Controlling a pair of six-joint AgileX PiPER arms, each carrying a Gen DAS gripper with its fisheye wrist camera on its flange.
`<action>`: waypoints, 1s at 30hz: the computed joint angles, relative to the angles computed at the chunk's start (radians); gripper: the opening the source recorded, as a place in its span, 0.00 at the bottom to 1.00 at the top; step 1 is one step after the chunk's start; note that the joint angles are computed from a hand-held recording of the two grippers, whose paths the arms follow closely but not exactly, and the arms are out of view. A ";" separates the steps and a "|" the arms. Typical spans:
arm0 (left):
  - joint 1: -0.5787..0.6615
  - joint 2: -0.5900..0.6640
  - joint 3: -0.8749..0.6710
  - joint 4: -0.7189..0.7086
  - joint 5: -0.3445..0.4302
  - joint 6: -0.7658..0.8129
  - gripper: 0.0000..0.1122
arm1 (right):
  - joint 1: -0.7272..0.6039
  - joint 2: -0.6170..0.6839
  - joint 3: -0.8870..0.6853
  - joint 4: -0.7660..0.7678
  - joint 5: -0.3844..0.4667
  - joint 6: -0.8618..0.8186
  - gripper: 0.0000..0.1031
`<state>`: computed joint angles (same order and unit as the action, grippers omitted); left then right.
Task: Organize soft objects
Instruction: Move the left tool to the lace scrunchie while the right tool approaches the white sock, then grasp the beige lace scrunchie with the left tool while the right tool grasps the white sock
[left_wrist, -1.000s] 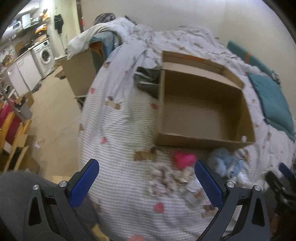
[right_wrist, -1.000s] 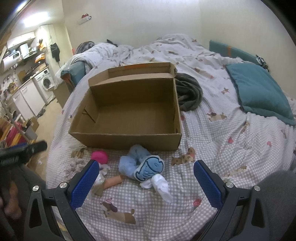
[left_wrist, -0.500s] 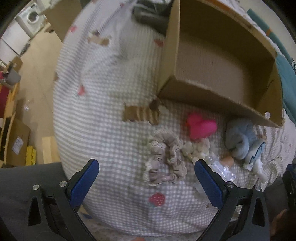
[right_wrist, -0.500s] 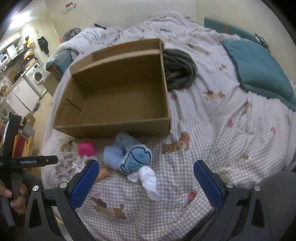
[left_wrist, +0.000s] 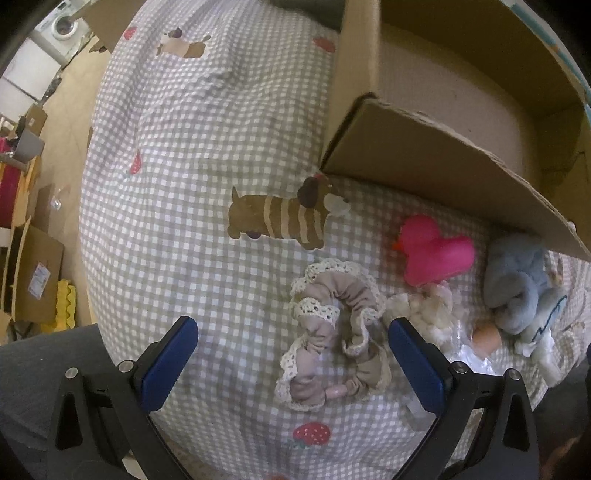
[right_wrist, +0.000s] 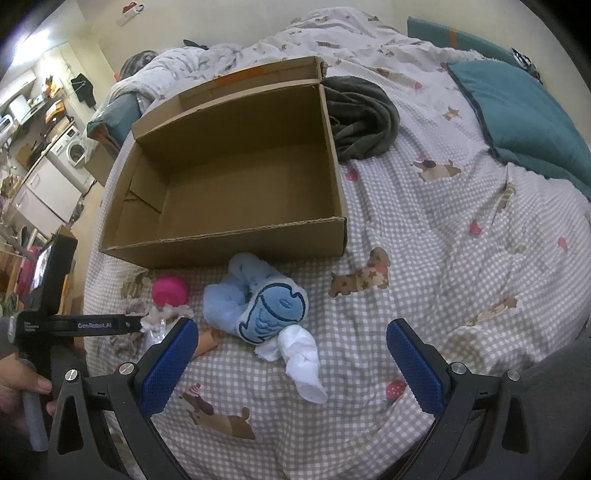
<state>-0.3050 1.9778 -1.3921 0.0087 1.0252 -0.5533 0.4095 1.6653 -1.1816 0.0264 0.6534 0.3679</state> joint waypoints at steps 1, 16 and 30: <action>0.008 0.000 0.005 -0.010 -0.008 0.007 0.90 | -0.010 0.005 -0.007 0.018 0.008 -0.015 1.00; 0.031 -0.087 0.120 -0.115 -0.093 0.109 0.25 | -0.028 0.246 -0.238 0.121 0.266 -0.224 0.99; 0.085 -0.254 0.255 -0.106 -0.111 0.091 0.09 | 0.038 0.271 -0.229 0.031 0.219 -0.176 0.28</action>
